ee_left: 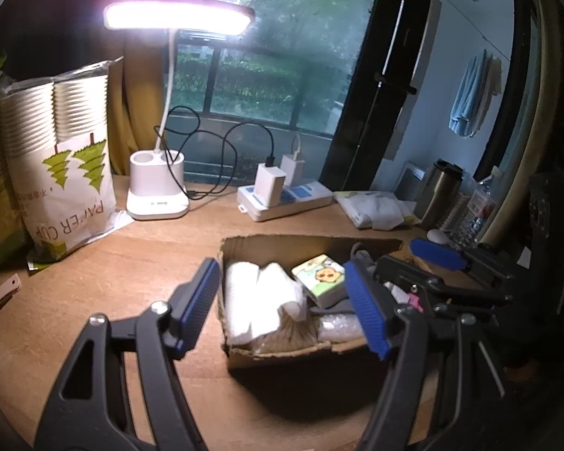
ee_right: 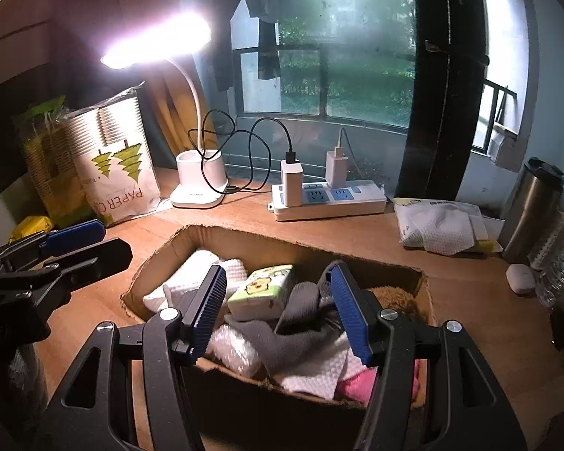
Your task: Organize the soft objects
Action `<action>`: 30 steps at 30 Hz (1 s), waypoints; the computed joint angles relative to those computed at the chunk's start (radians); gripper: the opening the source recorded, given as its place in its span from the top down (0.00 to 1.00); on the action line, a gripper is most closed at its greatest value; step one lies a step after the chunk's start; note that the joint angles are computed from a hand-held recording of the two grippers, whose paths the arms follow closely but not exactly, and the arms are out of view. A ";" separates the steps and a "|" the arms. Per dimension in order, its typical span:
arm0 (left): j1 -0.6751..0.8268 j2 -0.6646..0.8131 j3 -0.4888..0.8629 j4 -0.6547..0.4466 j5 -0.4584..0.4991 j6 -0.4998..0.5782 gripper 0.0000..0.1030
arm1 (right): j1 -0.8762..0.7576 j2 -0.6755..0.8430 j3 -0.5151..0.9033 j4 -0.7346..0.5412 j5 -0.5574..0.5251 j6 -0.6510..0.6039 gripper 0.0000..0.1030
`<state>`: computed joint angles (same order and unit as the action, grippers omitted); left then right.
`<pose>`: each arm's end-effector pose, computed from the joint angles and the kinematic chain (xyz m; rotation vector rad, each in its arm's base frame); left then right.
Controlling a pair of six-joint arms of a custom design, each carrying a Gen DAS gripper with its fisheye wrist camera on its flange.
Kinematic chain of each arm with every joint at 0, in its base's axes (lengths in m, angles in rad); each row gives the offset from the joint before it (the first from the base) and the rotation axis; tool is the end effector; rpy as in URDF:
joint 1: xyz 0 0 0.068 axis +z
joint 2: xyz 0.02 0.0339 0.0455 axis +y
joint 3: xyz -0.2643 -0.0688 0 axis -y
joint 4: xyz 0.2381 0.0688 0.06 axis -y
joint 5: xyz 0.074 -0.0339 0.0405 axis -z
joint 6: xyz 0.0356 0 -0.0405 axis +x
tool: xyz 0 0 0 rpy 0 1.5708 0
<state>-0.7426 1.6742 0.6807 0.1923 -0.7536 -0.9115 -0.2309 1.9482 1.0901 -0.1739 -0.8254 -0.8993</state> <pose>0.2353 -0.1829 0.1378 -0.5115 2.0601 -0.0632 0.3650 -0.0589 0.1340 -0.9819 2.0095 0.4928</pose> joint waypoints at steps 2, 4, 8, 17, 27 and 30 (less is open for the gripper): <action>-0.017 0.004 0.014 -0.030 -0.016 -0.013 0.32 | -0.017 -0.007 -0.004 -0.009 -0.007 -0.012 0.41; -0.034 0.013 0.032 -0.061 -0.033 -0.024 0.32 | -0.033 -0.010 -0.004 -0.020 -0.012 -0.020 0.41; -0.059 0.026 0.055 -0.093 -0.048 -0.038 0.31 | -0.071 -0.020 -0.008 -0.037 -0.029 -0.043 0.40; -0.119 0.055 0.125 -0.170 -0.083 -0.058 0.30 | -0.168 -0.033 0.000 -0.090 -0.071 -0.100 0.40; -0.192 0.065 0.190 -0.265 -0.136 -0.089 0.29 | -0.255 -0.044 0.012 -0.150 -0.124 -0.158 0.40; -0.218 0.067 0.212 -0.307 -0.157 -0.109 0.27 | -0.281 -0.054 0.011 -0.174 -0.142 -0.182 0.40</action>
<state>-0.9608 1.7415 0.8923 -0.1148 -0.9109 -1.0205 -0.5121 1.8944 1.1011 -0.3478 -0.9678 -1.0810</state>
